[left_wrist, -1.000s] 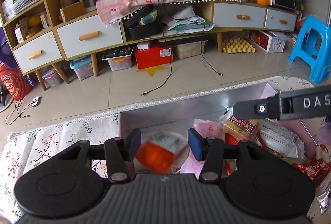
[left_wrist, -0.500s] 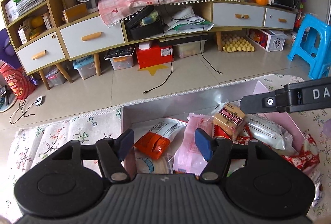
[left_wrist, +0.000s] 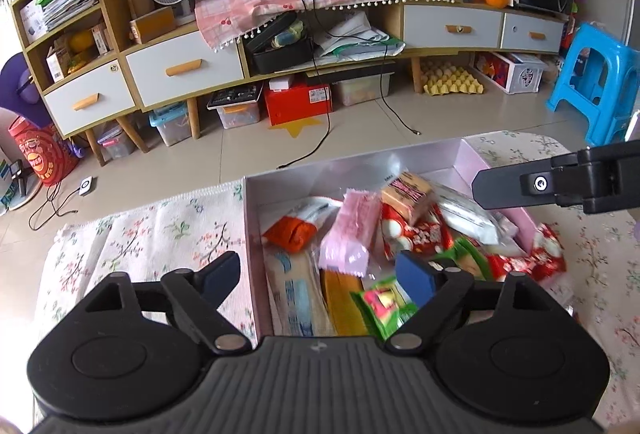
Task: Organize snacks
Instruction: 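Move the left tool to the white-blue bar while the right tool approaches the blue-white triangle packet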
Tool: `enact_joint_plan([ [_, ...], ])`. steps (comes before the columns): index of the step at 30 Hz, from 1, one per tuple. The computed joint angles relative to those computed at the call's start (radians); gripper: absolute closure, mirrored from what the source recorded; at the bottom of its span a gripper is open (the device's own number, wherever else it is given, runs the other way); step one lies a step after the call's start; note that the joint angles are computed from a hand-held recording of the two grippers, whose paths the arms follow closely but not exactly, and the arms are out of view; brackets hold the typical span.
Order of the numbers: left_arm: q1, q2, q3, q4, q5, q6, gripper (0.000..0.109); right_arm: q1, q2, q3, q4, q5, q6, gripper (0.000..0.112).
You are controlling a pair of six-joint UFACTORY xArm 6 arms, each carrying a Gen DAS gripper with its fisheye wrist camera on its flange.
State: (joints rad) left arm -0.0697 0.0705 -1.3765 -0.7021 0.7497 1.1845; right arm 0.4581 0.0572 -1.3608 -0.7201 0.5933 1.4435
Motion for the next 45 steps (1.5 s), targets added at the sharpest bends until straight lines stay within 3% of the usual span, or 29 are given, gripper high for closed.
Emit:
enact_joint_plan([
  [3, 0.016, -0.041, 0.037, -0.002, 0.022, 0.005, 0.02, 0.025, -0.026, 0.017, -0.006, 0.019, 0.016, 0.029],
  [10, 0.047, -0.124, 0.113, 0.01, 0.052, 0.017, 0.012, 0.084, -0.088, 0.058, -0.005, 0.091, 0.032, 0.024],
  [23, 0.088, -0.226, 0.258, 0.097, 0.032, -0.035, 0.006, 0.168, -0.198, 0.187, 0.005, 0.24, 0.077, 0.023],
  [28, 0.113, -0.274, 0.342, 0.063, 0.05, -0.02, 0.006, 0.191, -0.211, 0.25, 0.028, 0.276, 0.084, 0.023],
  [39, 0.063, -0.372, 0.554, 0.115, -0.029, -0.008, 0.006, 0.248, -0.171, 0.309, 0.093, 0.359, -0.04, 0.023],
  [45, 0.025, -0.398, 0.599, 0.108, -0.054, -0.066, 0.006, 0.253, -0.194, 0.363, 0.06, 0.33, -0.038, 0.009],
])
